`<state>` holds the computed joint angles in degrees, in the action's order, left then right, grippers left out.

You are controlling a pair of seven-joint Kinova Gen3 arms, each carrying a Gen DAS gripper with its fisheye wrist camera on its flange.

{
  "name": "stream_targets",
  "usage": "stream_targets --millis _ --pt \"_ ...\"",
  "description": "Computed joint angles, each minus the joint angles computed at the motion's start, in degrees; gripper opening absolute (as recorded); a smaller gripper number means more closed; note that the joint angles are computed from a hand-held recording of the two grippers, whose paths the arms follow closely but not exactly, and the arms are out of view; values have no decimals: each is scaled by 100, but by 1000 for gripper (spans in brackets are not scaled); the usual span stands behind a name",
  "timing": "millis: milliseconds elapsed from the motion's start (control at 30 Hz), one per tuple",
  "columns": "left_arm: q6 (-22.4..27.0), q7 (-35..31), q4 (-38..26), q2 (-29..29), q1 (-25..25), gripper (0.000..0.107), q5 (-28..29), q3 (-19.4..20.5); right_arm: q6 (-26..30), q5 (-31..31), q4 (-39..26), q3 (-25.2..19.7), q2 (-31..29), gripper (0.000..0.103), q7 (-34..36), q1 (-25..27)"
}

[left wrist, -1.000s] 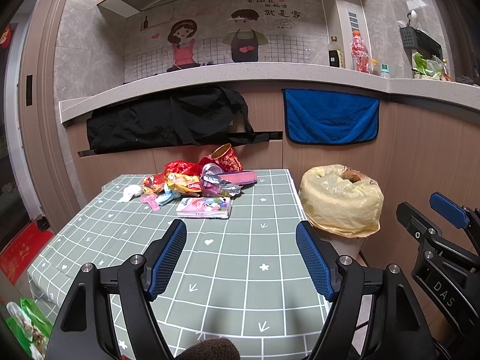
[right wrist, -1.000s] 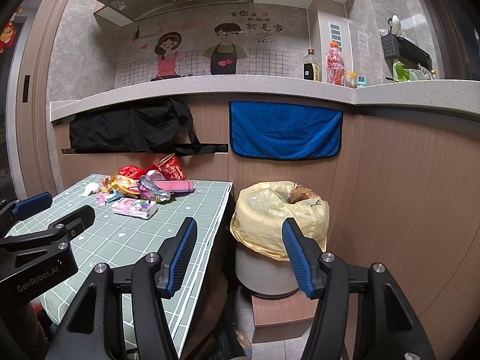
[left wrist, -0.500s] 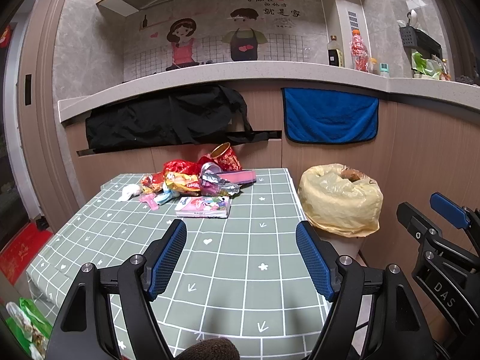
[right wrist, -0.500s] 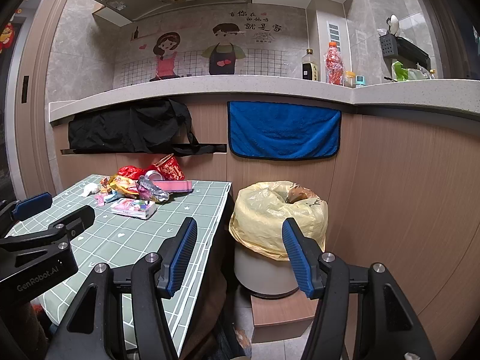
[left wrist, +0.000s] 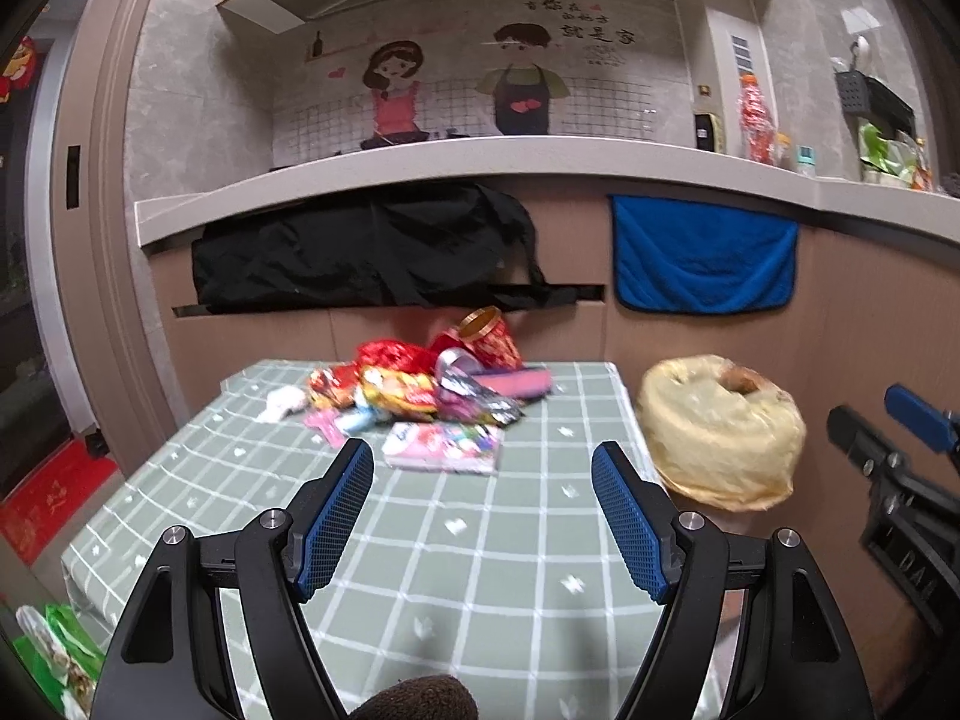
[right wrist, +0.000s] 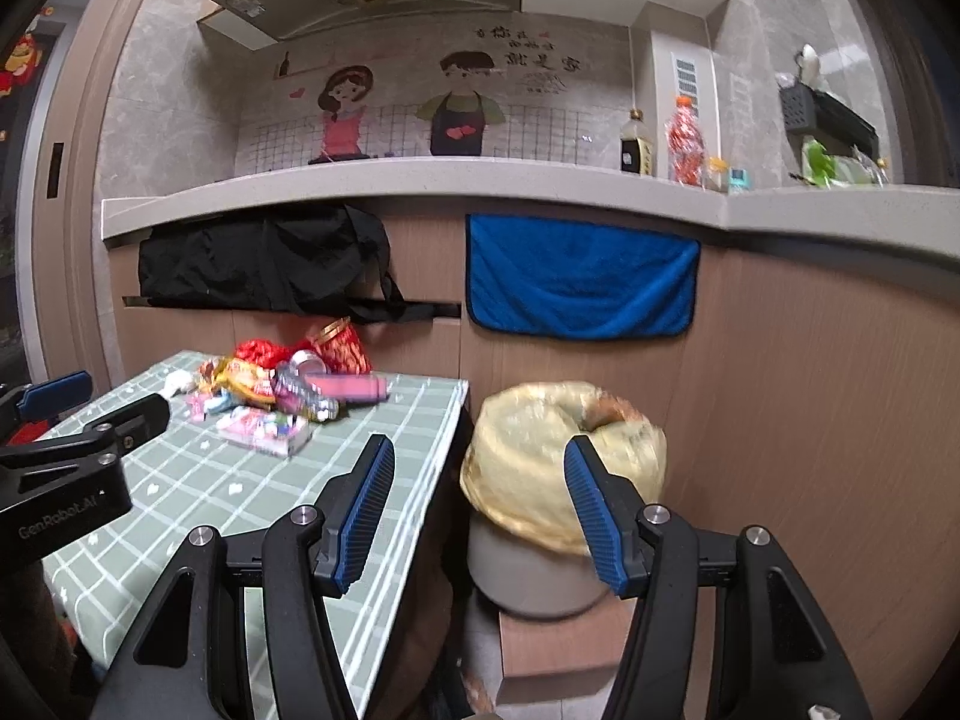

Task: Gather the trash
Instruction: 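Reach both tools into the trash pile on the table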

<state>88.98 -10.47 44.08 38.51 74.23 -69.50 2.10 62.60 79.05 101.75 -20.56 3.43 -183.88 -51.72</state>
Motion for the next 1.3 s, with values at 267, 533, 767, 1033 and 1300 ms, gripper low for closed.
stream_targets --millis 267,533,767,1033,1300 --pt "-803 -611 302 -328 -848 75 580 -578 -1407 -474 -1683 126 901 57 1739 934" --pt "-2160 -468 1317 -867 -1965 76 1357 -794 -1893 -967 -3806 -1557 2728 55 3603 2500" --pt "-3619 -724 2315 -1292 -3090 76 2389 -218 -1259 -1770 -5362 -2418 3752 55 5212 2584" --pt "-4050 -2032 1823 -857 -3617 76 3924 101 -1739 -3261 -5021 -751 3463 54 5510 2101" --pt "-4152 -1462 1830 -961 -3480 76 3823 -633 -1340 -4008 -5569 -1257 3777 54 6653 2385"
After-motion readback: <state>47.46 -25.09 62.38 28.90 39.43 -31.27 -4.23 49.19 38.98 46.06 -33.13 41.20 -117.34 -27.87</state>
